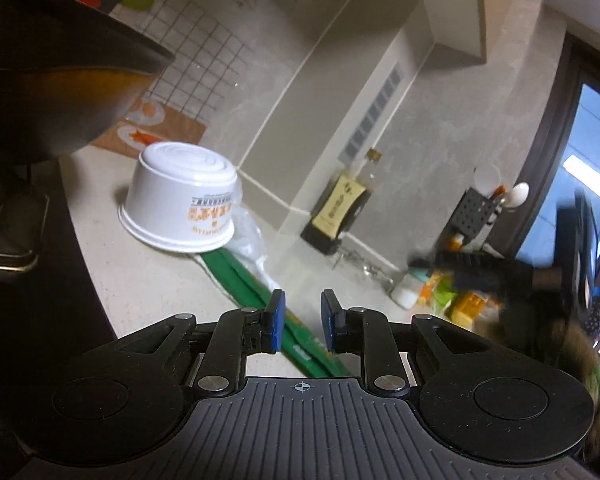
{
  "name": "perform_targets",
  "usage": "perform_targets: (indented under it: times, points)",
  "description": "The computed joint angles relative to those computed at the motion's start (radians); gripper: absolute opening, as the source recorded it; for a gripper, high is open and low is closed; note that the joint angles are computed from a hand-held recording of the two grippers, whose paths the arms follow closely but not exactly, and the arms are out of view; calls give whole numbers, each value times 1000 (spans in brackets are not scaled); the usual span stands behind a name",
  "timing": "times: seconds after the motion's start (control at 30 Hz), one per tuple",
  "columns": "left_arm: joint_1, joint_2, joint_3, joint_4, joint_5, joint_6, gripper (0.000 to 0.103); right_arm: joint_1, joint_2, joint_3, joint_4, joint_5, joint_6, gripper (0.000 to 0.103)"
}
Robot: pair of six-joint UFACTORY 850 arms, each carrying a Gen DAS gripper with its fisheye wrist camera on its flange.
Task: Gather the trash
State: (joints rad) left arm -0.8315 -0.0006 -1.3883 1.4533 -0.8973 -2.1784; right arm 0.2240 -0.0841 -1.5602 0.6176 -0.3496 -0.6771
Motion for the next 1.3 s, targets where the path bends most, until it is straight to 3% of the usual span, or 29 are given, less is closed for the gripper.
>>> perform_targets:
  times: [0.03, 0.13, 0.2, 0.33, 0.47, 0.57, 0.63, 0.7, 0.83, 0.97, 1.13, 1.23, 1.3]
  points:
    - [-4, -2, -1, 4, -9, 6, 22, -24, 5, 17, 16, -50, 21, 82]
    - [-15, -18, -16, 3, -44, 46, 22, -108, -10, 40, 214, -309, -57, 82]
    - [-19, -28, -29, -14, -59, 76, 22, -123, -9, 47, 249, -386, -70, 82]
    - [-16, -32, -35, -40, -57, 93, 22, -95, 9, 30, 308, -301, -127, 82]
    - [-19, -31, -32, -30, -65, 98, 22, -62, -31, -102, 346, -182, -92, 82]
    - [-20, -34, -36, -33, -71, 105, 22, -8, -65, -194, 241, -9, -1, 82]
    - [-13, -40, -53, -72, -71, 118, 22, 3, -100, -270, 162, -9, 50, 82]
    - [-4, -45, -76, -120, -58, 135, 22, -9, -162, -382, 114, -144, 81, 82]
    - [12, -66, -149, -184, -71, 176, 22, -26, -260, -498, 204, -395, 3, 82]
    - [36, -106, -268, -282, -119, 335, 22, 31, -328, -539, 193, -512, -61, 82]
    - [46, -155, -371, -338, -249, 493, 22, 83, -493, -694, 243, -661, 92, 82]
    - [39, -116, -303, -355, -220, 433, 22, 91, -584, -774, 347, -730, 164, 82]
    - [32, -85, -244, -354, -185, 378, 22, 106, -639, -847, 330, -764, 222, 82]
